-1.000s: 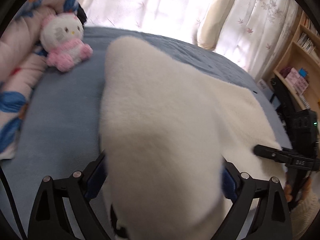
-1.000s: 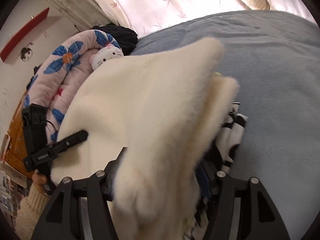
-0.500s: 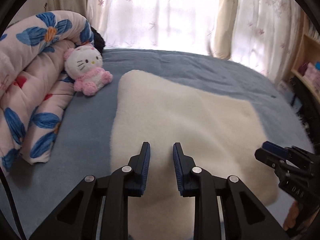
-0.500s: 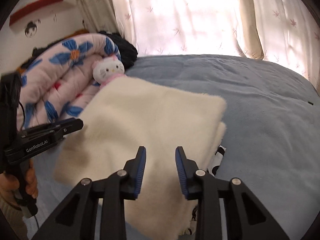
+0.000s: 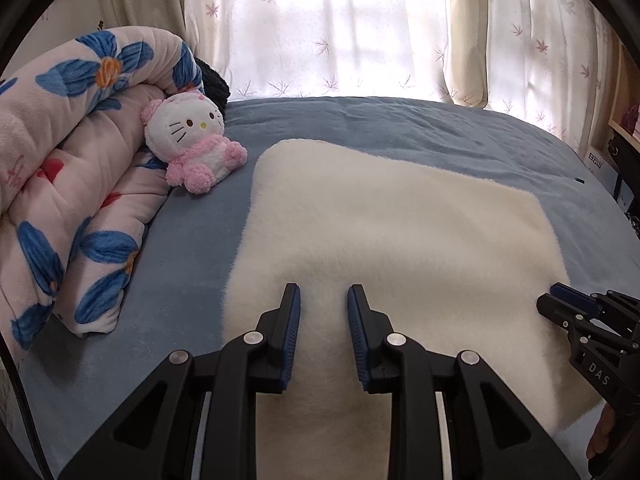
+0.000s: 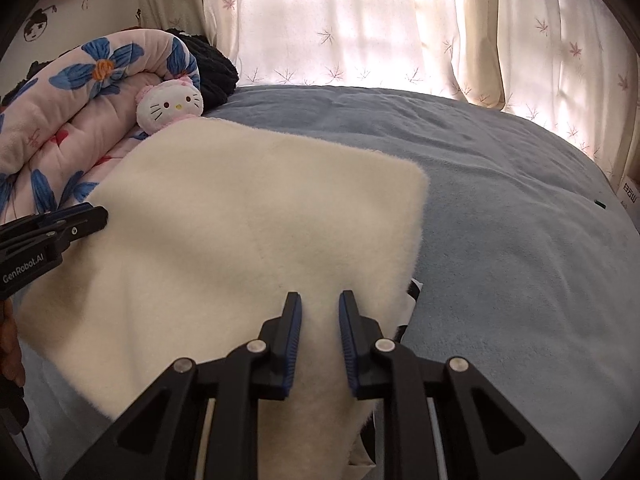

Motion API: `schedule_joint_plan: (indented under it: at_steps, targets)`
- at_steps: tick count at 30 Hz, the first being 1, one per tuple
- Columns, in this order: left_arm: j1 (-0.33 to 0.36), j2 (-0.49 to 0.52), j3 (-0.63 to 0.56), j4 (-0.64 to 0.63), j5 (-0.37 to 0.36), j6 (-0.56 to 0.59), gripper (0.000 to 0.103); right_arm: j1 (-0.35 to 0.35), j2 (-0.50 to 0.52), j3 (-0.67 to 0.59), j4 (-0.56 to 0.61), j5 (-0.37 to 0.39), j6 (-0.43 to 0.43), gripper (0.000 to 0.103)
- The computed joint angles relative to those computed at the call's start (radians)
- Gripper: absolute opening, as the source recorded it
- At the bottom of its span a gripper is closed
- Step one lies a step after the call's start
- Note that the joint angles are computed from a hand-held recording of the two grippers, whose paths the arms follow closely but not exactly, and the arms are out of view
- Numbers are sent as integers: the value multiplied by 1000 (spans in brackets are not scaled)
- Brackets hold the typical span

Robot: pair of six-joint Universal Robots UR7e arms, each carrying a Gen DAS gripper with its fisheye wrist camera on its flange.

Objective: Fold large clothes

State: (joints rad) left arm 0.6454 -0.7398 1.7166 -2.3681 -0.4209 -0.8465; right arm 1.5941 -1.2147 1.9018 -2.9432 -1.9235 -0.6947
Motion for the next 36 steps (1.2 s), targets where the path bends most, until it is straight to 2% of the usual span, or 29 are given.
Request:
schedule_joint_plan:
  at_steps: [3,4,6,7,8,10,14,16,17,21,28,32,36]
  targets:
    - [-22,-6,3,47,9,-47,25,-6,-40,15,36,21,31,19]
    - [-29,-9,4,65,6,-66,30,-5,-51,21,38,18,34,22]
    - [-50,-18,9,80,-11,-90,44,1,-73,32,48,-1,33,23]
    - [-57,-23,13,79,-20,-93,56,5,-86,35,59,-15,35,26]
    - [-68,-27,16,83,-31,-102,62,9,-100,38,75,-29,43,29]
    - [-93,-31,13,124,-42,-139,63,11,-134,52,89,-38,53,31]
    - [-147,-28,-37,372,-67,-337,63,21,-208,83,103,-72,57,31]
    - [-178,-24,-72,514,-92,-464,63,17,-271,86,195,-58,99,31]
    - [-193,-26,-76,535,-113,-492,63,16,-292,84,234,-54,110,31]
    - [-261,-35,-91,581,-203,-544,64,45,-401,105,342,-108,86,31]
    - [-382,-12,-199,805,-249,-646,64,127,-589,108,510,-198,66,31]
    - [-447,12,-286,937,-269,-709,73,184,-685,70,653,-231,98,31]
    - [-515,58,-394,1100,-276,-778,74,225,-768,13,813,-223,153,33]
